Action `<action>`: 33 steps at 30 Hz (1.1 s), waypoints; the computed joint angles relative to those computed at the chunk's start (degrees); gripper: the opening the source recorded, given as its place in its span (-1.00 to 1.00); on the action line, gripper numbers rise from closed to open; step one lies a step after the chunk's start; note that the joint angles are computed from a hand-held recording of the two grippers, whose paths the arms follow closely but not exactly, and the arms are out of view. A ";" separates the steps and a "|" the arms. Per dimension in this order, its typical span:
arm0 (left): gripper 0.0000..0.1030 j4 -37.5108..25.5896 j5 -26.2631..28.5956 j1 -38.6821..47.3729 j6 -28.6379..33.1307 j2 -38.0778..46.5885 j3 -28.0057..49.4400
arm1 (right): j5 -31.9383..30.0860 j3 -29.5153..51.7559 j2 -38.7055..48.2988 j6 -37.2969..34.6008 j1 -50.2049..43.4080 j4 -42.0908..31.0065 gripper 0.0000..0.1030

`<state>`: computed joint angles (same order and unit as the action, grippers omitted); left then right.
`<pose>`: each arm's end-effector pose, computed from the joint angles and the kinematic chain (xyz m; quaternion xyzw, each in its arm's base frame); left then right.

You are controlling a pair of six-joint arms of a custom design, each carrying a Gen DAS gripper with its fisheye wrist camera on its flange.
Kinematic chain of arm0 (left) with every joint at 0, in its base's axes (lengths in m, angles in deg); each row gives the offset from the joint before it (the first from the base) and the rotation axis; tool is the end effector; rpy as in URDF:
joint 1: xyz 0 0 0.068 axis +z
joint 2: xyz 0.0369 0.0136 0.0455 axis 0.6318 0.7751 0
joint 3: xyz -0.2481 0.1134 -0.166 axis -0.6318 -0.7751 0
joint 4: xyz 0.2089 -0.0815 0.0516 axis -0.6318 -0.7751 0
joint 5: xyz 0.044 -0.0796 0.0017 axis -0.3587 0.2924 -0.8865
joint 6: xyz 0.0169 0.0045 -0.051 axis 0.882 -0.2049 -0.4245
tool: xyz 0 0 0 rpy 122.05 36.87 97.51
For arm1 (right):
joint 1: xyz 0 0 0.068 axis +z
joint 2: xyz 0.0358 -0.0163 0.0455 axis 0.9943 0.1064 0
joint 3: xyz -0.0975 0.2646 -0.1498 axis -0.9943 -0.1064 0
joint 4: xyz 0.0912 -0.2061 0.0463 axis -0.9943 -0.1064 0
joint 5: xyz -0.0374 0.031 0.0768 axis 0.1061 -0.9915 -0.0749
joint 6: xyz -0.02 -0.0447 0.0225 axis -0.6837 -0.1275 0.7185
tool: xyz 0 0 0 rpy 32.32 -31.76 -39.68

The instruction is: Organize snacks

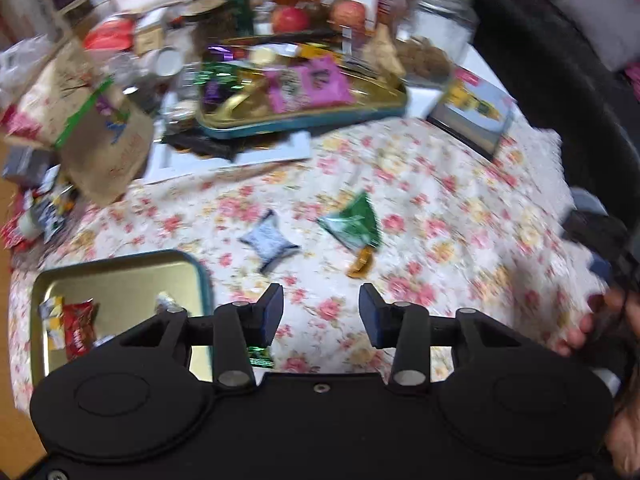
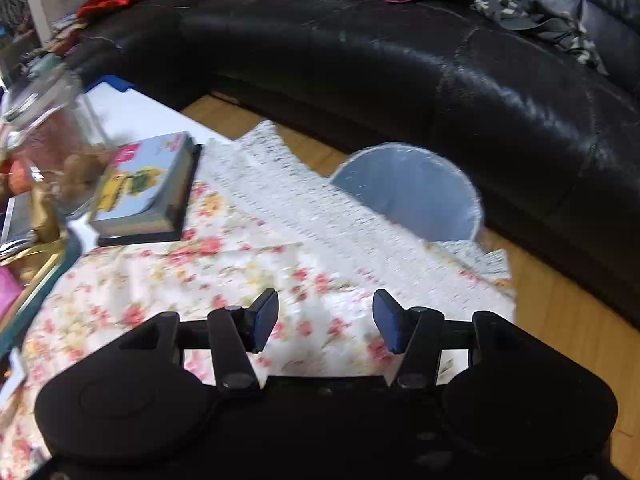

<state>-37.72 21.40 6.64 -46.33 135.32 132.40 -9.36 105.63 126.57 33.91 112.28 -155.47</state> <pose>0.2936 -0.1860 0.3560 0.1921 0.9629 -0.0513 0.1828 0.2545 0.1145 0.2857 0.4823 0.8242 -0.1587 0.2510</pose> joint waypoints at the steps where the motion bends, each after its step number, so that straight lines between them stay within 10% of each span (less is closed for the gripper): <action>1: 0.05 0.00 0.54 -0.01 1.31 0.19 -0.36 | -0.64 0.70 0.25 -1.86 0.29 1.14 0.08; 10: 0.03 -1.19 -2.36 4.16 -0.31 2.04 2.37 | -10.04 6.52 4.76 -20.76 3.10 14.77 0.12; 33: 0.02 -2.84 5.30 9.64 0.24 3.87 5.63 | -21.96 18.86 16.75 -32.14 1.93 17.24 0.12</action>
